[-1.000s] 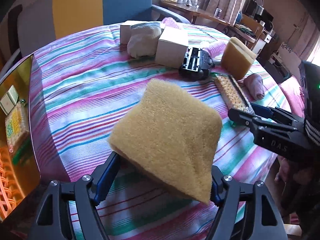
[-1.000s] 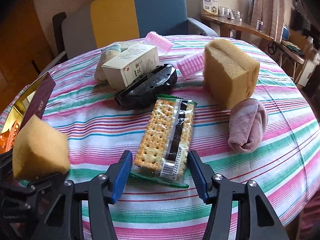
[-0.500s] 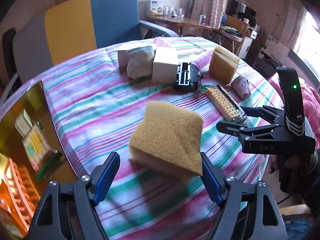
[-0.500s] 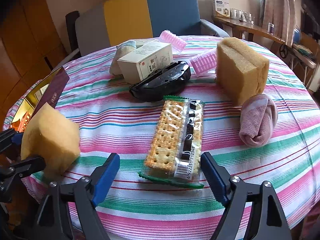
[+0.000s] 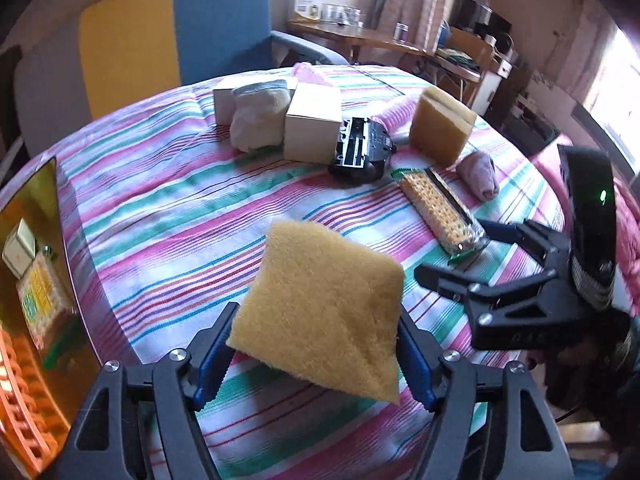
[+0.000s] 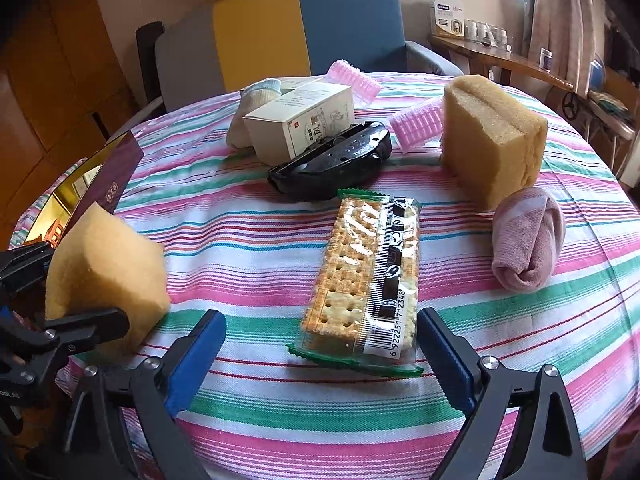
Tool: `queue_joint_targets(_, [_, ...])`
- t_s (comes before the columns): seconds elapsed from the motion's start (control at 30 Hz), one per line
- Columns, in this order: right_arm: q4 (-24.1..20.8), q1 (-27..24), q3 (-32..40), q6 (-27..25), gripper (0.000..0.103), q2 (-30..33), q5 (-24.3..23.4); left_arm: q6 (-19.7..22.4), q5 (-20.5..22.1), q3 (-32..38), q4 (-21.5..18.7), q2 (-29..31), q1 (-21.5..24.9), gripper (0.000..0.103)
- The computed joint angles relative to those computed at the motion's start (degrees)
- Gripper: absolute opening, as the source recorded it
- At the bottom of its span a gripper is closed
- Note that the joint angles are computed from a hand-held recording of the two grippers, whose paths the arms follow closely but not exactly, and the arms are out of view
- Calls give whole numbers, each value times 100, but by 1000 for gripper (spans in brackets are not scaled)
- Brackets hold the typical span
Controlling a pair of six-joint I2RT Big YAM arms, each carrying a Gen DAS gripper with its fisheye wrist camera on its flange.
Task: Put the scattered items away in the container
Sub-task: 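Grasp the cracker pack with the right tool while the left tool holds the sponge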
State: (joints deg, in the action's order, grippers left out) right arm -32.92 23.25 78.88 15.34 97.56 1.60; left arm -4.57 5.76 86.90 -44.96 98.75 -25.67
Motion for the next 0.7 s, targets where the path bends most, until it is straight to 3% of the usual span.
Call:
queue_joint_targets(0.3, [-11, 90, 49, -37, 103, 66, 246, 352, -289, 14, -23, 6, -12, 80])
queue_joint_targets(0.57, [-244, 68, 244, 323, 103, 137, 243, 139, -204, -41, 195, 104, -4, 80])
queue_joint_targets(0.7, [-290, 25, 279, 695, 98, 118, 165, 102, -122, -162, 269, 84, -6, 73])
